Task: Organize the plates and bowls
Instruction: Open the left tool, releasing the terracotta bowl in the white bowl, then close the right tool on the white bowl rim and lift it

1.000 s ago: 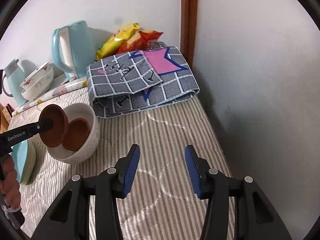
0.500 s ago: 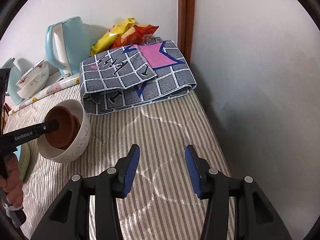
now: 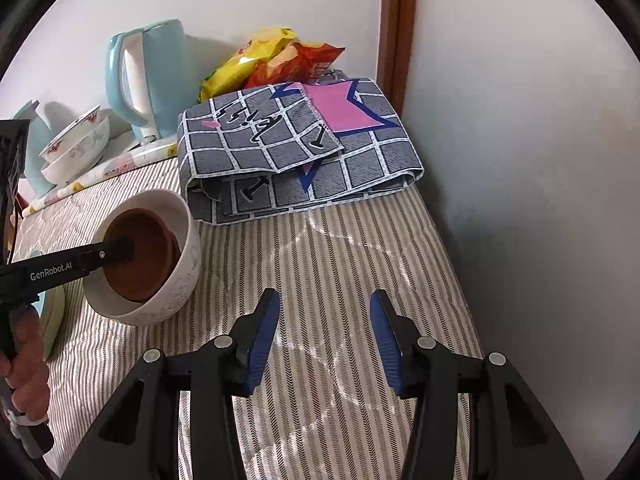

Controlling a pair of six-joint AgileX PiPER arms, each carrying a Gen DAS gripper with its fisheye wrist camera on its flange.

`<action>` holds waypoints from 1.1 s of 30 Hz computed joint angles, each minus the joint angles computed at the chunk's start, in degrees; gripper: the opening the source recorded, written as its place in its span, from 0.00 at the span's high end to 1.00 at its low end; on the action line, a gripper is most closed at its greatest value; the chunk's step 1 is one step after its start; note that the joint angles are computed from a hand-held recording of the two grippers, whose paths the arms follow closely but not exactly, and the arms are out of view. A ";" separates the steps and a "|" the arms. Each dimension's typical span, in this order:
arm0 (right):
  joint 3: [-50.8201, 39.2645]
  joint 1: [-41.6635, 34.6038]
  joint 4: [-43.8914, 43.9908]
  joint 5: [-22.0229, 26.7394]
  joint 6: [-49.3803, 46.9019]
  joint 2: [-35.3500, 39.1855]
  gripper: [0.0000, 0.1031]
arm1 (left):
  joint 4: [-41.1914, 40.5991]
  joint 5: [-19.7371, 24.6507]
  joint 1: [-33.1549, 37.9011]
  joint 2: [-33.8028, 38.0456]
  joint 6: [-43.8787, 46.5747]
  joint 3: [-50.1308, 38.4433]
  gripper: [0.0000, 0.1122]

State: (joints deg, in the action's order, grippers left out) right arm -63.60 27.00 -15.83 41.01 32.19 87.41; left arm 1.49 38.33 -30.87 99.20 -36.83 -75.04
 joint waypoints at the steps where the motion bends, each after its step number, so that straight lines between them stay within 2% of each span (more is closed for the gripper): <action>1: -0.03 0.13 -0.13 0.06 0.12 -0.04 0.55 | 0.22 0.09 -0.09 -0.01 -0.16 -0.06 0.91; 6: -0.29 0.53 -0.33 0.29 0.54 -0.17 0.55 | 2.65 1.59 -0.65 -0.02 -1.64 -0.82 0.88; 9: -0.53 0.76 -0.20 0.40 0.53 -0.32 0.55 | 2.20 0.91 -0.22 -1.20 -1.05 -0.06 0.87; 13: -1.24 1.56 -0.12 0.64 0.68 -0.40 0.55 | 5.02 1.11 -0.47 -3.06 -2.96 0.61 0.78; 16: -2.44 2.21 1.24 0.37 -0.28 0.01 0.55 | 8.38 2.17 -0.72 -4.17 -5.26 0.95 0.78; 25: -8.03 4.54 6.71 -0.78 -4.74 4.37 0.55 | 9.43 4.11 0.98 -5.71 -5.23 1.99 0.78; 27: -9.65 5.36 6.44 -0.50 -4.70 6.10 0.56 | 8.32 3.60 1.46 -5.73 -4.26 2.67 0.78; 29: -11.70 6.00 6.10 0.98 -4.48 8.33 0.65 | 7.50 3.18 1.77 -5.66 -3.55 3.22 0.78; 33: -13.96 6.24 6.98 2.52 -5.37 11.44 0.71 | 6.80 2.81 2.00 -4.94 -2.33 3.62 0.78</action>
